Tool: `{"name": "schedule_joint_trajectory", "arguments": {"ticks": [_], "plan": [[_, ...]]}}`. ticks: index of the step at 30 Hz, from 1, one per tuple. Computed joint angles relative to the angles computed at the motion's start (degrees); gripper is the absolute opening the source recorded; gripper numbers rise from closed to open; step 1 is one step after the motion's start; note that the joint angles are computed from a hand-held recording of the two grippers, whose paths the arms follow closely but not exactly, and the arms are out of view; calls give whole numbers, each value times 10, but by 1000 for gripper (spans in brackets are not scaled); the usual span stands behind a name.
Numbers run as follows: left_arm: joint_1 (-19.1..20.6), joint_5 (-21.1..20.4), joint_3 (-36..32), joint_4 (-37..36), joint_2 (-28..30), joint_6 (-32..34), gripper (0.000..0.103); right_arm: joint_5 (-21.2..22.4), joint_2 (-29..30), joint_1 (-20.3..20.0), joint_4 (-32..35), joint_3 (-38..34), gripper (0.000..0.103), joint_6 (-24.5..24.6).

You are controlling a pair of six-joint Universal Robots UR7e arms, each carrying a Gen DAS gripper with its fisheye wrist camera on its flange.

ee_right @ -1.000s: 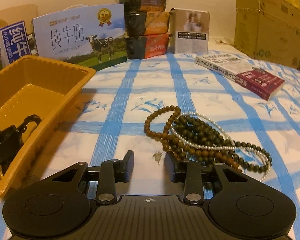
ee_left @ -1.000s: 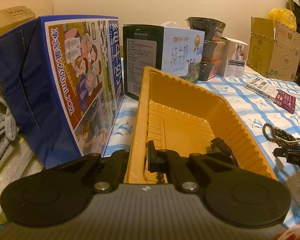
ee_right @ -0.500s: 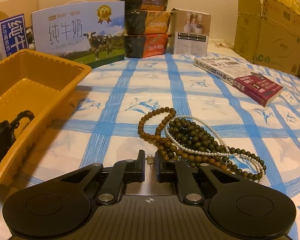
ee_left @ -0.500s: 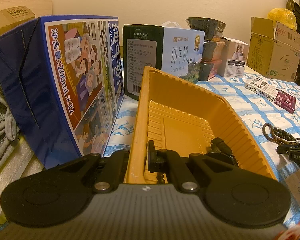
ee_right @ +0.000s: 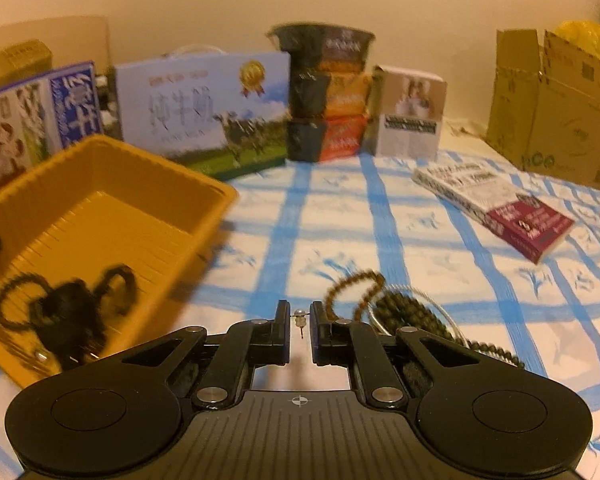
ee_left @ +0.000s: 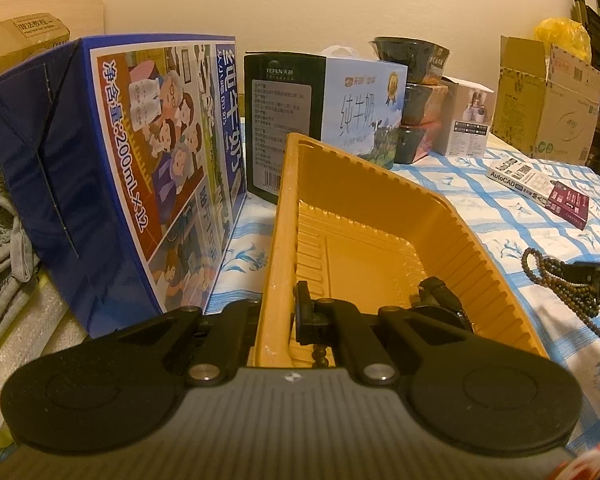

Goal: Organize jewelry
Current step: 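Carry the silver charm into the orange tray and open the right gripper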

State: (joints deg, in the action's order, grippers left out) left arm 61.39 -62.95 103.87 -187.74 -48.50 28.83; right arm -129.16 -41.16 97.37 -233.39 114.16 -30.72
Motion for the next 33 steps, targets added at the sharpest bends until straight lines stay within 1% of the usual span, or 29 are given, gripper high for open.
{"name": "schedule_joint_trajectory", "arguments": {"ticks": [4, 6, 10, 13, 19, 24, 29, 33], "plan": [[0, -4, 1, 0, -3, -3, 4, 24, -5, 22, 14, -2, 10, 12], [0, -5, 2, 0, -4, -3, 4, 45, -9, 30, 32, -4, 10, 34], [2, -8, 4, 2, -6, -5, 4, 99, -7, 46, 76, -15, 10, 78], [2, -9, 4, 5, -7, -8, 4, 130, 4, 53, 117, -34, 10, 109], [3, -14, 5, 8, -10, -11, 5, 167, 35, 58, 176, -76, 10, 137], [3, -13, 8, 6, -11, -18, 5, 170, 52, 59, 201, -94, 10, 138], [2, -13, 7, 5, -10, -19, 5, 171, 63, 56, 205, -103, 10, 129], [2, -12, 7, 6, -10, -20, 5, 182, 66, 51, 207, -107, 11, 130]]}}
